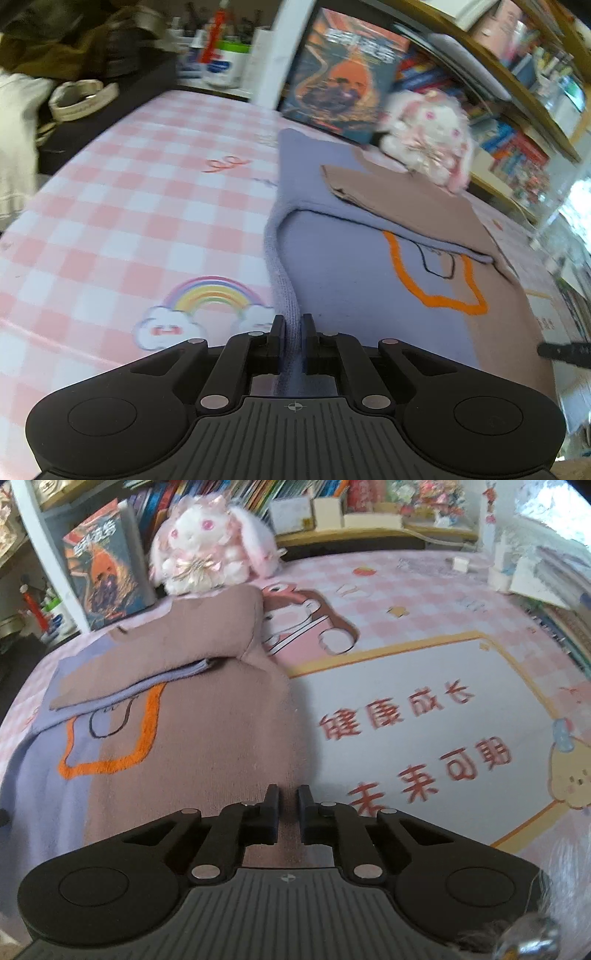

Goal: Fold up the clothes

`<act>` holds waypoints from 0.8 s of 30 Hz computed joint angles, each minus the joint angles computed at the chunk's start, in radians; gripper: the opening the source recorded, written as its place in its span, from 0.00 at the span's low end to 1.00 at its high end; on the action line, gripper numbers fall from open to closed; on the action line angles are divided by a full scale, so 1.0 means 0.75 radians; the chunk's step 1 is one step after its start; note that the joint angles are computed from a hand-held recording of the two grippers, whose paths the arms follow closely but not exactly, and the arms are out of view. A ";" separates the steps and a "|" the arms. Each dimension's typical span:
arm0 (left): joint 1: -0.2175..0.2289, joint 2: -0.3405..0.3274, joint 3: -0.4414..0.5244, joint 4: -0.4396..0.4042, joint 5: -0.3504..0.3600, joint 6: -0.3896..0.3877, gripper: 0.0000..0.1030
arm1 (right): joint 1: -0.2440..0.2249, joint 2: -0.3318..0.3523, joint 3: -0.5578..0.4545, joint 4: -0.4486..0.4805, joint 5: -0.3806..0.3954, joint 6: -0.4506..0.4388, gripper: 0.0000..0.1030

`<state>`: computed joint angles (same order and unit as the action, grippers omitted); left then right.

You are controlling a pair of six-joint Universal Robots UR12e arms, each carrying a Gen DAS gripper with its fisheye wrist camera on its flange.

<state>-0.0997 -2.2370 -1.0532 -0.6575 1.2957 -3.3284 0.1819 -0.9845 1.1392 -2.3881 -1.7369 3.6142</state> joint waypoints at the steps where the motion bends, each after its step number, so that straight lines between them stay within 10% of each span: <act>1: -0.002 -0.002 0.003 -0.002 -0.011 0.012 0.06 | 0.000 -0.002 0.002 0.001 -0.017 0.006 0.09; 17: -0.028 0.024 -0.030 0.070 -0.009 -0.033 0.07 | -0.029 -0.052 0.094 -0.126 0.055 0.000 0.09; 24: -0.047 0.057 -0.064 0.006 0.101 -0.101 0.21 | -0.066 -0.101 0.186 -0.198 0.177 0.052 0.25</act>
